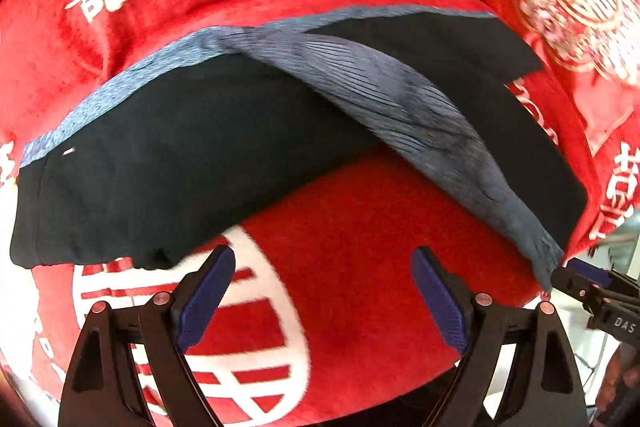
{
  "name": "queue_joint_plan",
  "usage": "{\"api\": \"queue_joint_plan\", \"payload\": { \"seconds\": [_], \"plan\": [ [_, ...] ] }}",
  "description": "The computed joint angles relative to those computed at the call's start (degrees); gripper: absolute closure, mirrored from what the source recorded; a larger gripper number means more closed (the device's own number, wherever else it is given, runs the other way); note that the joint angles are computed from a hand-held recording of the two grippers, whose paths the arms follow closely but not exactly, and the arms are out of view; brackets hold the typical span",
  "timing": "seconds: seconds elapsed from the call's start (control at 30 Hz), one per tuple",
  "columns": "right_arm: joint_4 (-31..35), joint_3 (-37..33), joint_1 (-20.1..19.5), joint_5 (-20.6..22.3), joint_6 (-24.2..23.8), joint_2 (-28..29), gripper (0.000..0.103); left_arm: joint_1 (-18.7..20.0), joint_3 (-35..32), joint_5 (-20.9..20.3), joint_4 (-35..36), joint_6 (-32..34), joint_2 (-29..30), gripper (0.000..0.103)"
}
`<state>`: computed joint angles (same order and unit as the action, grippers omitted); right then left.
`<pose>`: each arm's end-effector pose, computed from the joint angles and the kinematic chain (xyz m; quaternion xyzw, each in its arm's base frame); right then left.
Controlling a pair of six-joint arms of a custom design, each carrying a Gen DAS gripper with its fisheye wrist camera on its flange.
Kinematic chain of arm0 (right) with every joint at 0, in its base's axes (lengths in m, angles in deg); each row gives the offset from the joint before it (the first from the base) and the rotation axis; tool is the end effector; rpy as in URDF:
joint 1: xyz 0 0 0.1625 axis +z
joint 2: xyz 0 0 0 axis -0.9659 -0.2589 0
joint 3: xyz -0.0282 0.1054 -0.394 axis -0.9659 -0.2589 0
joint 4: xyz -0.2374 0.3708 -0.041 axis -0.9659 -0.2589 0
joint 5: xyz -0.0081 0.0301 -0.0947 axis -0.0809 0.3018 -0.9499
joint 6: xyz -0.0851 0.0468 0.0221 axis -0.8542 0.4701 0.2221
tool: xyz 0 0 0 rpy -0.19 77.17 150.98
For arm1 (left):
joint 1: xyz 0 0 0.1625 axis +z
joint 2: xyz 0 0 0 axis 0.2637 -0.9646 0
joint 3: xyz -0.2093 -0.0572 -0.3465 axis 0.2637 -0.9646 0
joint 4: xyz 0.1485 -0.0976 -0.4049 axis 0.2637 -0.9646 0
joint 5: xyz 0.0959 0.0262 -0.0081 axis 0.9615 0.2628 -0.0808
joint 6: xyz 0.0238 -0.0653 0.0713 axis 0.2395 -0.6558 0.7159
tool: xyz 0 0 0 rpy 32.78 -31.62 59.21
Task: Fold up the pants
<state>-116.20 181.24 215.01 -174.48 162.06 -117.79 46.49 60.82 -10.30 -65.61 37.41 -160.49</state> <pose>0.4418 -0.2787 -0.0565 -0.2267 -0.9028 0.2460 0.2704 -0.0294 -0.4538 0.4148 0.2789 0.9118 0.0182 0.3009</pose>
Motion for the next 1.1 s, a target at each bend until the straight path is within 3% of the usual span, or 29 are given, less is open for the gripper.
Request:
{"api": "queue_joint_plan", "payload": {
  "seconds": [0.07,0.3,0.4,0.47,0.57,0.77,0.8,0.87,0.9,0.97,1.1],
  "plan": [
    [-0.93,2.17,0.62,0.17,2.32,-0.76,0.044,0.16,0.4,-0.62,-0.28,1.11,-0.44,0.012],
    [-9.07,9.13,0.07,0.4,3.17,-3.04,0.044,0.46,2.97,-0.45,-0.37,1.27,-0.61,0.012],
    [-21.12,13.57,-1.29,2.55,-0.94,-2.93,0.044,-0.49,4.92,-0.01,-1.27,-0.19,-0.19,0.012],
    [-30.85,15.59,-2.66,5.16,-6.11,-1.59,0.044,-1.07,5.78,0.26,-1.22,-1.49,0.03,0.012],
    [-37.71,16.26,-3.43,6.89,-11.84,-0.26,0.047,-1.43,6.32,-0.19,-0.98,-3.71,0.95,0.012],
    [-52.33,20.21,-5.58,10.2,-14.72,1.35,0.051,-1.76,6.95,-2.81,-2.29,-4.97,2.54,0.012],
    [-55.75,21.06,-6.06,11.03,-14.92,1.98,0.056,-1.8,7.0,-3.07,-2.5,-4.97,2.73,0.012],
    [-62.22,22.38,-7.53,13.36,-15.63,3.52,0.078,-2.27,7.53,-2.7,-3.07,-5.44,3.54,0.012],
    [-64.71,23.02,-8.36,14.97,-16.02,4.11,0.1,-2.49,7.64,-2.34,-2.99,-5.82,3.88,0.012],
    [-67.63,23.5,-9.23,16.92,-17.45,4.41,0.1,-2.84,7.46,-2.02,-2.71,-6.62,4.32,0.012],
    [-62.29,22.35,-7.49,14.61,-21.07,-1.04,0.1,-4.12,6.77,-1.19,-3.5,-7.27,4.63,0.012]
  ]
}}
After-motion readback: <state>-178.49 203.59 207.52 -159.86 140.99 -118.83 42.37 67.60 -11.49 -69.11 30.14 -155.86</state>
